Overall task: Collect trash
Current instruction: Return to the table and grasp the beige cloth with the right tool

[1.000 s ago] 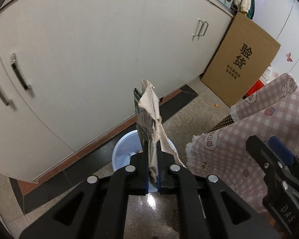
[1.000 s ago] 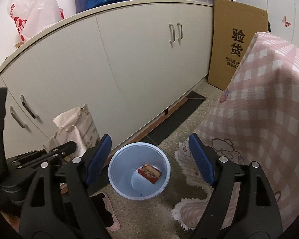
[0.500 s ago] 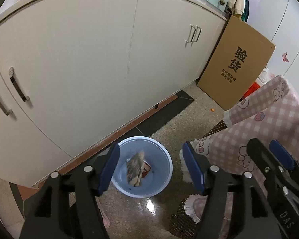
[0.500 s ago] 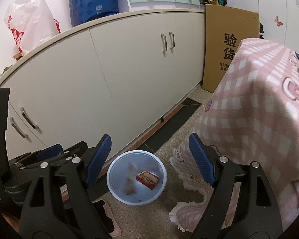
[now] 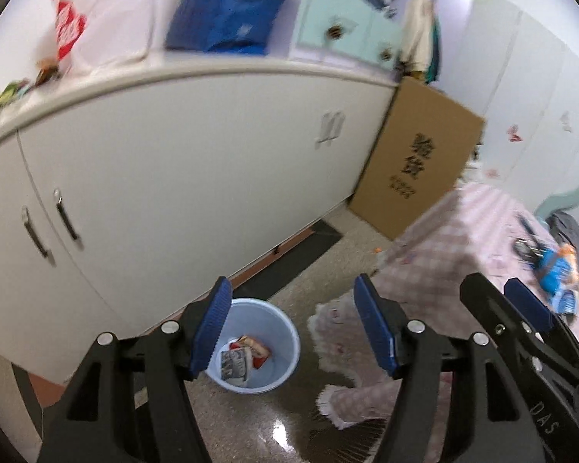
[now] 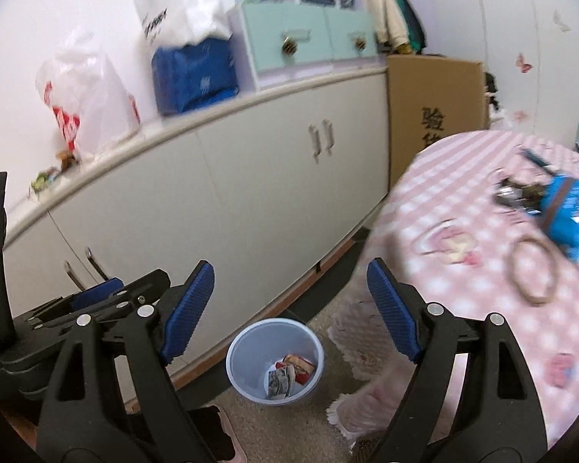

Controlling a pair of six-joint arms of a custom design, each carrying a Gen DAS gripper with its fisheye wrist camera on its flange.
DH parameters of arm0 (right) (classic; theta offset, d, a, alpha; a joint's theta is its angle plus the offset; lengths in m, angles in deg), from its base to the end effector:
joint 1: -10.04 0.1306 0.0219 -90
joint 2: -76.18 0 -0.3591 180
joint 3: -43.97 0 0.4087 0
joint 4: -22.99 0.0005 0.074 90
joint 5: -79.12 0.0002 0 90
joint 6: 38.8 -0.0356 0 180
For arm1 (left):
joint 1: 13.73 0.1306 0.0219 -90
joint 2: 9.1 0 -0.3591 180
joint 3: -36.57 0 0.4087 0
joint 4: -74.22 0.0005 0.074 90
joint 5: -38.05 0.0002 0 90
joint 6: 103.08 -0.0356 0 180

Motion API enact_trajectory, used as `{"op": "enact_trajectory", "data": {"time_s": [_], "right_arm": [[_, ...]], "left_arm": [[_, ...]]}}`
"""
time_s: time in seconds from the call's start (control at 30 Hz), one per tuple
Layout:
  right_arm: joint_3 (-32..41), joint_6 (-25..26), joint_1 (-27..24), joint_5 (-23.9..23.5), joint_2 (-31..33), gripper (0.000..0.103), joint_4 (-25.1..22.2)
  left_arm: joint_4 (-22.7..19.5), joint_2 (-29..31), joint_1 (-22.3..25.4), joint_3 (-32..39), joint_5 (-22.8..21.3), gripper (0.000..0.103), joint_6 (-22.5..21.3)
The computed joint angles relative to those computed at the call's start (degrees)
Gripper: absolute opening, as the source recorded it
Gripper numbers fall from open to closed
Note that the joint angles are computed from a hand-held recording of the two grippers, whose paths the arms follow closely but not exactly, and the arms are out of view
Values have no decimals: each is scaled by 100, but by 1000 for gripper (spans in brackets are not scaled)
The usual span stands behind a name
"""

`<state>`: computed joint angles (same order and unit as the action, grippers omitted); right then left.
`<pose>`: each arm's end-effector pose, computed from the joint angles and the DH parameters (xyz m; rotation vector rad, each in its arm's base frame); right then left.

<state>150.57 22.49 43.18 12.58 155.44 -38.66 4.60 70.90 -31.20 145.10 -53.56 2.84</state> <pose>0.3480 0.2097 0.6108 0.1496 2.1152 0.1968 0.3827 -0.1199 0.6073 0.0164 2.3024 -0.2698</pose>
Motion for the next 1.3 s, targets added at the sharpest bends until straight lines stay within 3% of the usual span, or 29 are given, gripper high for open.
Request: {"op": "enact_trajectory", "data": {"time_s": [0.27, 0.4, 0.53, 0.73, 0.9, 1.03, 1.07, 1.1, 1.2, 1.27, 1.3], "right_arm": [[-478, -318, -468, 407, -1143, 83, -578], [-687, -456, -1047, 368, -1632, 84, -1065], [-923, -363, -1742, 74, -2019, 84, -1368], [-1100, -12, -2758, -567, -2274, 84, -1547], [-1164, 310, -3523, -1059, -2324, 84, -1530], [-1108, 512, -3972, -1296, -2197, 84, -1570], [-1090, 541, -4040, -1315, -2164, 84, -1574], [-1065, 616, -4166, -1385, -2109, 84, -1575], [-926, 750, -4388, -1530, -1888, 84, -1667], [-814, 806, -4661, -2036, -1704, 84, -1704], [-747, 856, -4655, -1927, -1625, 84, -1742]], "left_arm": [[-114, 179, -1335, 567, -235, 67, -148], [-216, 456, -2090, 816, -430, 67, -421], [-276, 815, -2682, 1119, -637, 67, -832], [-431, 1382, -3020, 1664, -697, 63, -1201], [-896, 1950, -3081, 2202, -680, 48, -1313], [-946, 2135, -3129, 2323, -807, 33, -1401], [-962, 2186, -3135, 2383, -819, 26, -1440], [-995, 2240, -3122, 2452, -755, 7, -1438], [-959, 2320, -3073, 2531, -690, 3, -1385], [-790, 2270, -3036, 2440, -685, 2, -1288], [-705, 2233, -2992, 2392, -601, 2, -1197]]}}
